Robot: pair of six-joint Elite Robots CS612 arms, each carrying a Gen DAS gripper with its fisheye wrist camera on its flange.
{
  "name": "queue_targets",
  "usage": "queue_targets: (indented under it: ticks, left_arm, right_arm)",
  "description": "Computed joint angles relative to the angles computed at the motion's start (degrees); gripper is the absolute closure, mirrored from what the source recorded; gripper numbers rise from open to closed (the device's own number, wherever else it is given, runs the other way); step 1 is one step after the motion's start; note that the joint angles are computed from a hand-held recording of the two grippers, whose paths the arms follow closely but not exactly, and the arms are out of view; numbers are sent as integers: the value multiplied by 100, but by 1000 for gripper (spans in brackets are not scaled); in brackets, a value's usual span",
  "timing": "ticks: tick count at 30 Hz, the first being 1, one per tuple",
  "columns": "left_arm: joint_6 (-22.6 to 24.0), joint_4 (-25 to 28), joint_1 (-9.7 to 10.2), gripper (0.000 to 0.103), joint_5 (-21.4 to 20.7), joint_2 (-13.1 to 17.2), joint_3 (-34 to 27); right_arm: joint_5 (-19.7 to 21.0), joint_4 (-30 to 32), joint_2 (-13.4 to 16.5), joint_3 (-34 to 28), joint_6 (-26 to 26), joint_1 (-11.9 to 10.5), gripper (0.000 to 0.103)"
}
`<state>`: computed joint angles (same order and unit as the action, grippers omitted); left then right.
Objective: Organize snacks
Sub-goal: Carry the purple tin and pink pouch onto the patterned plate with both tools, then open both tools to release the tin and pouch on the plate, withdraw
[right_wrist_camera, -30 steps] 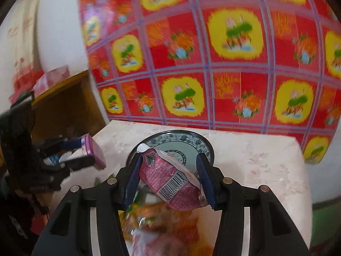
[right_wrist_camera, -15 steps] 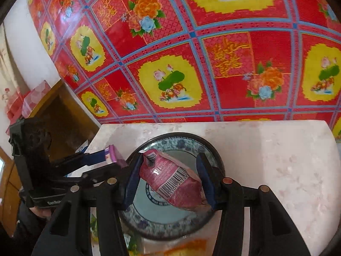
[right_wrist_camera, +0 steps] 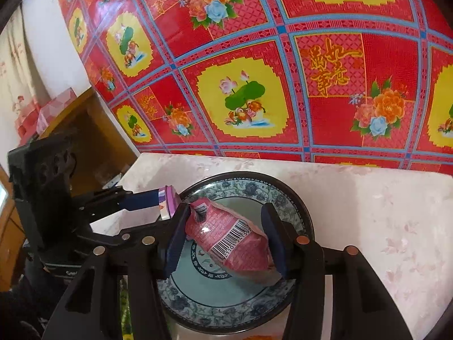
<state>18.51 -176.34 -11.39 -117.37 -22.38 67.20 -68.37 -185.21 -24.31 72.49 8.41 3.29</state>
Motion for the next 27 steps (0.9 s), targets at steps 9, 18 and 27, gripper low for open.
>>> queue_targets:
  ticks: [9,18,27]
  left_arm:
    - [324,64,-119,48,396,-8,52]
    - [-10,46,-63,48,376,9,-9]
    - [467,132,-114,70,322,-56,116]
  right_arm:
    - [-459,-9,0,11,-199,83,41]
    - [-769,-106,-24,57,-74,71,34]
    - [-485,-116,-135,219,-26,-19,42]
